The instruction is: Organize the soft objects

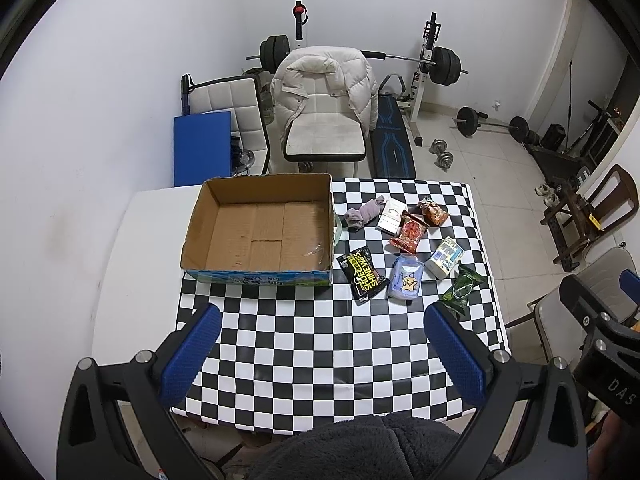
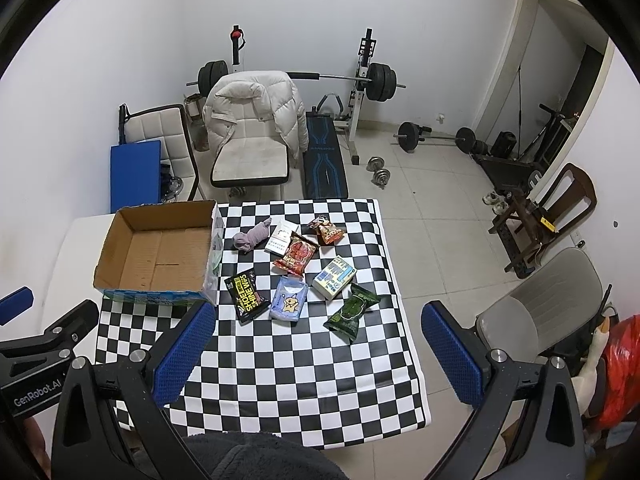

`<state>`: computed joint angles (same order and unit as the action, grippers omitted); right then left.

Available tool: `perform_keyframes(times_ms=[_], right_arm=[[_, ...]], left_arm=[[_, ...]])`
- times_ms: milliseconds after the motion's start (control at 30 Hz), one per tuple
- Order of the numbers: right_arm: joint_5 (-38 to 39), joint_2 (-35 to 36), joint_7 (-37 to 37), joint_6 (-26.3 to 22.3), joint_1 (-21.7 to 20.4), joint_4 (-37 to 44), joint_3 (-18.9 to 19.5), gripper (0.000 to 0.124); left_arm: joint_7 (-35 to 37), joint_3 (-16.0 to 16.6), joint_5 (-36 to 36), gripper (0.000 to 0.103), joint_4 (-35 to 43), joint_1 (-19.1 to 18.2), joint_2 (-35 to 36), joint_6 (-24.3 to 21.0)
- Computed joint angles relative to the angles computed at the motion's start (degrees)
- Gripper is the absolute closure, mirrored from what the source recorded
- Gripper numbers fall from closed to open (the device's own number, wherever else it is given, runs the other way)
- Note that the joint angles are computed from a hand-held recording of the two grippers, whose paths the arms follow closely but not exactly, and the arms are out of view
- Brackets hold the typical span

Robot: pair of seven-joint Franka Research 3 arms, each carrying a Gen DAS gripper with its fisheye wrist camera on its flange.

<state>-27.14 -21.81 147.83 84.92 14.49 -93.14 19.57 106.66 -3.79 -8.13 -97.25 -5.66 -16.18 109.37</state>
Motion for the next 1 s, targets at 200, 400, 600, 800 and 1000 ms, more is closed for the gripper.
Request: perform_keyframes(times_ms=[200,400,600,800,1000], right_arm=[[0.23,0.13,-0.34,1.07,-0.12,-0.69,-0.71,0.021],[0.04,0.50,-0.53,1.03,-0.24,-0.23,-0.69,0.021],[0.21,0.30,-0.31,1.43,-0.20,-0.57,-0.90,0.021],[4.59,-3.96,0.70,8.68,-2.04,-8.32,-5.57,0.021],[15.93,-9.76,-0.91,21.53,-6.59,-25.59,-15.05,0.021]], left_arm=[[-0.18,-0.18,0.00,0.000,1.51,0.08,1.46,-0.04],[0.01,-0.30,-0.03,0.000,1.59,0.30,1.53,-0.06],[-0.54,-0.67,-0.11,0.000,3.48,0.29,2.97,-0.10],[-2.05,-2.48,1.37,0.000,5.05,-0.13,7.66,2.86],[-4.47,-6.04,3.05,0.000,15.67,-1.86,23.99,-4.27]])
